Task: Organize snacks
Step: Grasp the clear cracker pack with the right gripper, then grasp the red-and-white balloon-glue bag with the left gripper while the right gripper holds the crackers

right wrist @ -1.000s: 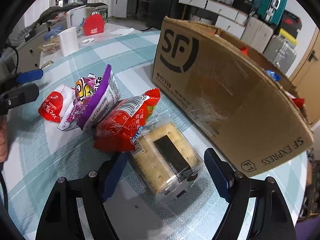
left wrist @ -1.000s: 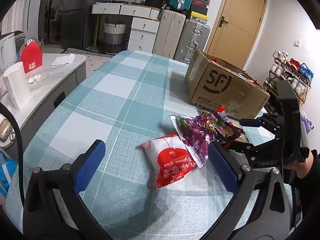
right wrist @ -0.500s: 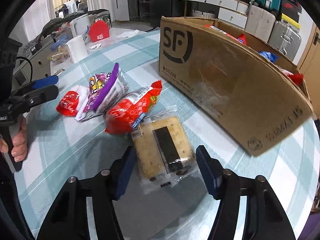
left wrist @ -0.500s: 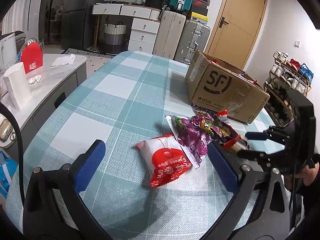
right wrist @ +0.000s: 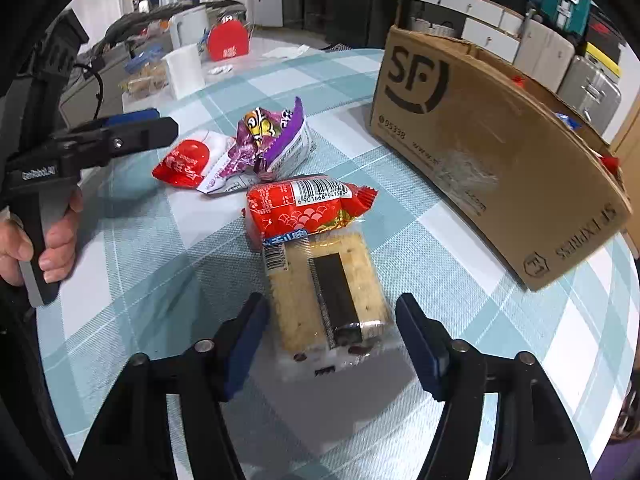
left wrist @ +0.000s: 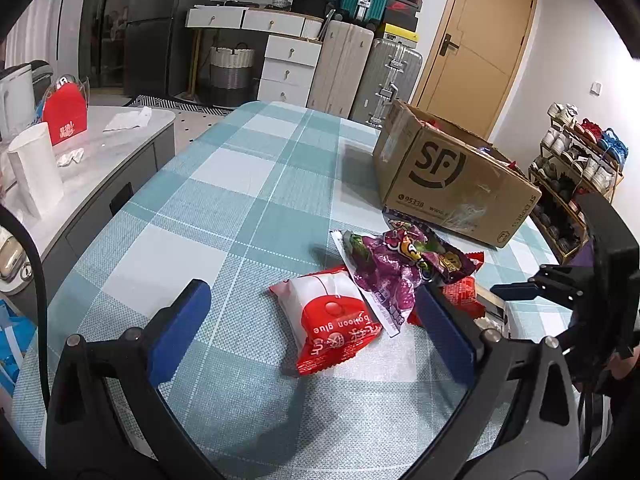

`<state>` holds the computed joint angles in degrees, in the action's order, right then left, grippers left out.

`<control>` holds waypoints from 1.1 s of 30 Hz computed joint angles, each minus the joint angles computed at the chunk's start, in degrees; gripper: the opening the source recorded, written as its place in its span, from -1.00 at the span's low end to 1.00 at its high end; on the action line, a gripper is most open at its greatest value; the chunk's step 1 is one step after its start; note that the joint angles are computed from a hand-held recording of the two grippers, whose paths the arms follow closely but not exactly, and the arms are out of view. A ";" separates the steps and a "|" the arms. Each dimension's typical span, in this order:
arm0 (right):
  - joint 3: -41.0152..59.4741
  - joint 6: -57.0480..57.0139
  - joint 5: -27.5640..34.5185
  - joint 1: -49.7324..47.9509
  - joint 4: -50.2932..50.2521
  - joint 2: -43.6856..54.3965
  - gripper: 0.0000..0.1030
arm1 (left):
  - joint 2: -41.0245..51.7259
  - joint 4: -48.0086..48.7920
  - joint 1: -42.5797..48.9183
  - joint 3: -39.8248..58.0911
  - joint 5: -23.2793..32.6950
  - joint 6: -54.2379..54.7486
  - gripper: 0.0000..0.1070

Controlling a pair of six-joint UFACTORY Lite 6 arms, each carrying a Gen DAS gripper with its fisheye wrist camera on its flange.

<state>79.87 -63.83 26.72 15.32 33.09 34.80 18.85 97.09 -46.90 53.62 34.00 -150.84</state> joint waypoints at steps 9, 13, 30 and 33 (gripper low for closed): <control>-0.58 -2.85 -0.02 -0.92 6.62 0.08 0.16 | 0.41 -0.24 0.59 0.24 -1.15 -0.04 0.90; -7.03 -4.92 -3.66 -2.15 14.30 -4.24 0.15 | 0.98 0.00 1.52 0.65 -2.66 -0.23 0.90; -31.20 -42.21 3.27 -13.27 64.36 -21.99 0.15 | 7.09 -13.50 4.91 7.71 -9.07 15.11 0.90; -32.98 -44.69 4.21 -14.32 67.26 -23.70 0.15 | 10.80 -24.28 4.43 13.11 -7.41 28.11 0.90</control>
<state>46.89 -108.52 30.93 1.00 100.35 11.10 29.65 72.81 -42.47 66.73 26.59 -122.74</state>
